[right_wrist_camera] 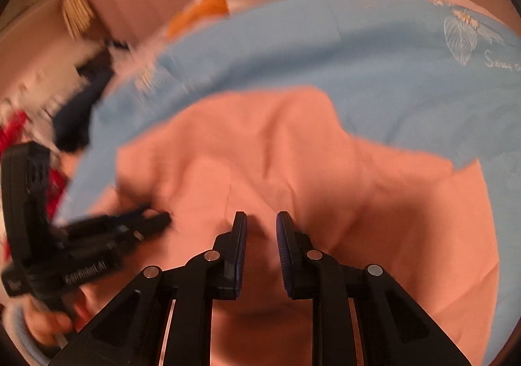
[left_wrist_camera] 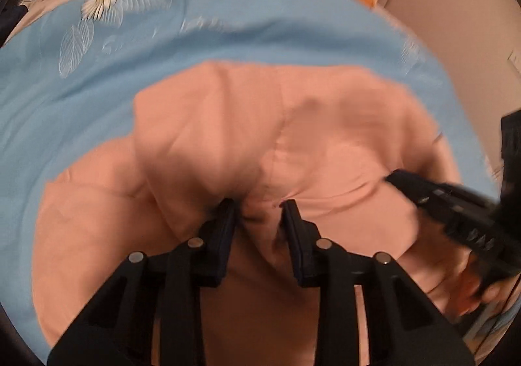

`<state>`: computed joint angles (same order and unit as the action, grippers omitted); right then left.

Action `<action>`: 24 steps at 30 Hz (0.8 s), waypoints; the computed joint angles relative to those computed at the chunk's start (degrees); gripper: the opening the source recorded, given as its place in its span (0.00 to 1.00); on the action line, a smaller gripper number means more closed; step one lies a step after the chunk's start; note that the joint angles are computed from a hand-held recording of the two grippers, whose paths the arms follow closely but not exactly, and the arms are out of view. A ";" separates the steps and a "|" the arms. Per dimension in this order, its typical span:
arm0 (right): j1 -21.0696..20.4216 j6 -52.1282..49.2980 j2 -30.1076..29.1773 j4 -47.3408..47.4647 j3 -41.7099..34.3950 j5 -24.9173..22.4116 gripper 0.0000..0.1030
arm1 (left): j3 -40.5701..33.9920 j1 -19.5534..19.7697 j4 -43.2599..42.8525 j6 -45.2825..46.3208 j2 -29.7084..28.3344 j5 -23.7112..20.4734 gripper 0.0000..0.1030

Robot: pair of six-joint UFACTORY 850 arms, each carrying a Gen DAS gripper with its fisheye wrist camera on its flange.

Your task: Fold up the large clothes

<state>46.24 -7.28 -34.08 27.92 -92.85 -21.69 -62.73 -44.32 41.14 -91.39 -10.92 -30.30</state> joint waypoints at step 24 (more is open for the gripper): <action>-1.76 -36.89 37.16 46.43 39.50 9.73 0.64 | 4.46 -41.80 19.69 -36.64 17.91 -47.25 1.00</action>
